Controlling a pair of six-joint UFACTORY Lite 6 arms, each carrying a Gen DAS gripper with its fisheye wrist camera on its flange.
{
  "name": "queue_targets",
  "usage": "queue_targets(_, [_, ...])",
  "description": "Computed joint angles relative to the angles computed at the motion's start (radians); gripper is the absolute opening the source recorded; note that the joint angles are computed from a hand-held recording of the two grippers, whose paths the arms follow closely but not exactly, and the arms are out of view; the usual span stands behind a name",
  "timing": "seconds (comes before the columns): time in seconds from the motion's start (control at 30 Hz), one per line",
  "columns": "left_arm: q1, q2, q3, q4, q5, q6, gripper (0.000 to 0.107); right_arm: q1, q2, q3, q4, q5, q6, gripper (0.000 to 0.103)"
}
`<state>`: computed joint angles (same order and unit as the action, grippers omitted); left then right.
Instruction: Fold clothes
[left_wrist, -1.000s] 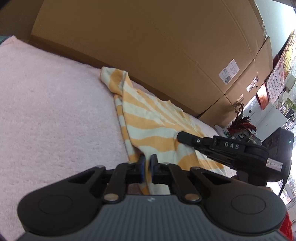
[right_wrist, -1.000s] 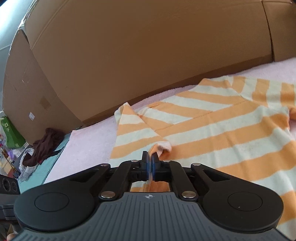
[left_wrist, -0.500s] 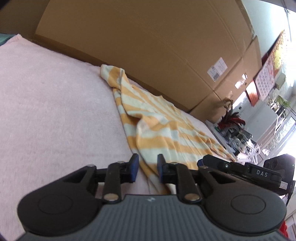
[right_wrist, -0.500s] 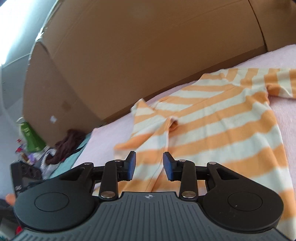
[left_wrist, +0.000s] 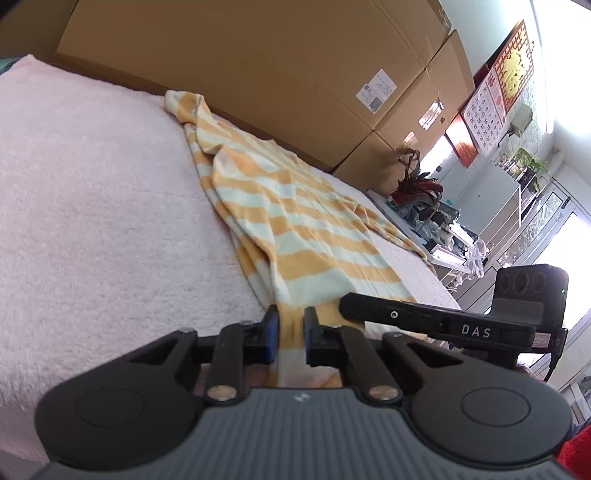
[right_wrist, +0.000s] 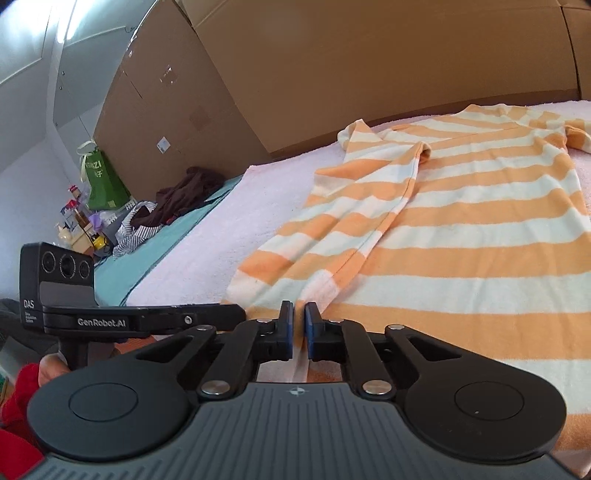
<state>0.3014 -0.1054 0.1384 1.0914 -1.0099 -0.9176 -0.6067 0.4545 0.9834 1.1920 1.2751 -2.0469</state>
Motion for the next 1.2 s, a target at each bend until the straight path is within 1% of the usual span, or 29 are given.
queue_targets(0.07, [0.01,0.027,0.008,0.008,-0.002,-0.007,0.002,-0.018,-0.003,-0.003,-0.003,-0.001,-0.011,0.006])
queue_targets(0.13, [0.031,0.059,0.021,0.034,-0.026,-0.025,0.001,-0.019,0.001,-0.007,0.002,-0.038,-0.021,0.006])
queue_targets(0.2, [0.03,0.043,0.023,0.047,-0.016,-0.036,0.002,-0.016,0.009,-0.003,0.009,-0.035,-0.009,0.007])
queue_targets(0.23, [0.021,0.027,0.022,0.041,0.002,-0.033,0.003,-0.015,0.006,-0.003,0.015,-0.029,-0.006,0.013])
queue_targets(0.27, [0.018,0.022,0.023,0.044,0.008,-0.034,0.003,-0.013,0.0,-0.004,0.023,-0.022,-0.004,0.014])
queue_targets(0.33, [0.018,0.028,0.028,0.053,0.004,-0.038,0.004,-0.019,-0.037,-0.036,0.096,-0.017,-0.038,0.033])
queue_targets(0.4, [0.01,0.029,0.025,0.046,0.002,-0.029,0.004,-0.007,-0.051,-0.037,0.168,0.0,-0.053,0.033])
queue_targets(0.5, [0.014,0.017,0.014,0.056,-0.005,-0.033,0.004,0.093,-0.002,0.079,0.158,0.023,0.047,0.031])
queue_targets(0.53, [0.018,0.007,0.007,0.059,-0.004,-0.038,0.004,0.145,-0.006,0.093,0.17,-0.02,0.056,0.031])
queue_targets(0.6, [0.034,-0.008,-0.01,0.069,-0.014,-0.039,0.004,0.261,-0.029,0.105,0.213,-0.154,0.046,0.03])
queue_targets(0.67, [0.046,-0.009,-0.024,0.074,-0.029,-0.03,0.004,0.354,0.008,0.17,0.259,-0.233,0.048,0.03])
queue_targets(0.73, [0.053,-0.005,-0.037,0.074,-0.043,-0.015,0.004,0.422,0.107,0.321,0.239,-0.261,0.17,0.03])
queue_targets(0.8, [0.057,-0.005,-0.048,0.07,-0.053,0.0,0.004,0.486,0.218,0.488,0.192,-0.34,0.333,0.03])
queue_targets(0.83, [0.062,-0.003,-0.049,0.076,-0.056,0.002,0.004,0.516,0.28,0.582,0.154,-0.379,0.427,0.027])
queue_targets(0.87, [0.071,-0.005,-0.048,0.09,-0.057,-0.002,0.004,0.533,0.326,0.645,0.143,-0.415,0.479,0.019])
queue_targets(0.9, [0.085,-0.019,-0.047,0.119,-0.051,-0.012,0.004,0.539,0.357,0.693,0.135,-0.419,0.508,0.017])
queue_targets(0.93, [0.11,-0.056,-0.051,0.163,-0.042,-0.026,0.004,0.538,0.379,0.737,0.112,-0.403,0.546,0.018])
queue_targets(1.0, [0.166,-0.136,-0.049,0.249,-0.032,-0.058,0.004,0.513,0.391,0.775,0.131,-0.351,0.572,0.022])
queue_targets(1.03, [0.178,-0.151,-0.029,0.266,-0.032,-0.068,0.004,0.499,0.391,0.788,0.146,-0.327,0.569,0.022])
queue_targets(1.1, [0.202,-0.173,0.016,0.296,-0.035,-0.082,0.004,0.495,0.382,0.809,0.159,-0.354,0.55,0.022])
queue_targets(1.13, [0.211,-0.179,0.039,0.305,-0.037,-0.084,0.004,0.502,0.385,0.825,0.16,-0.384,0.542,0.025])
queue_targets(1.17, [0.179,-0.162,0.069,0.271,-0.019,-0.063,0.004,0.516,0.404,0.859,0.156,-0.414,0.545,0.026])
queue_targets(1.2, [0.116,-0.125,0.104,0.202,0.014,-0.019,0.004,0.53,0.43,0.902,0.147,-0.441,0.556,0.026])
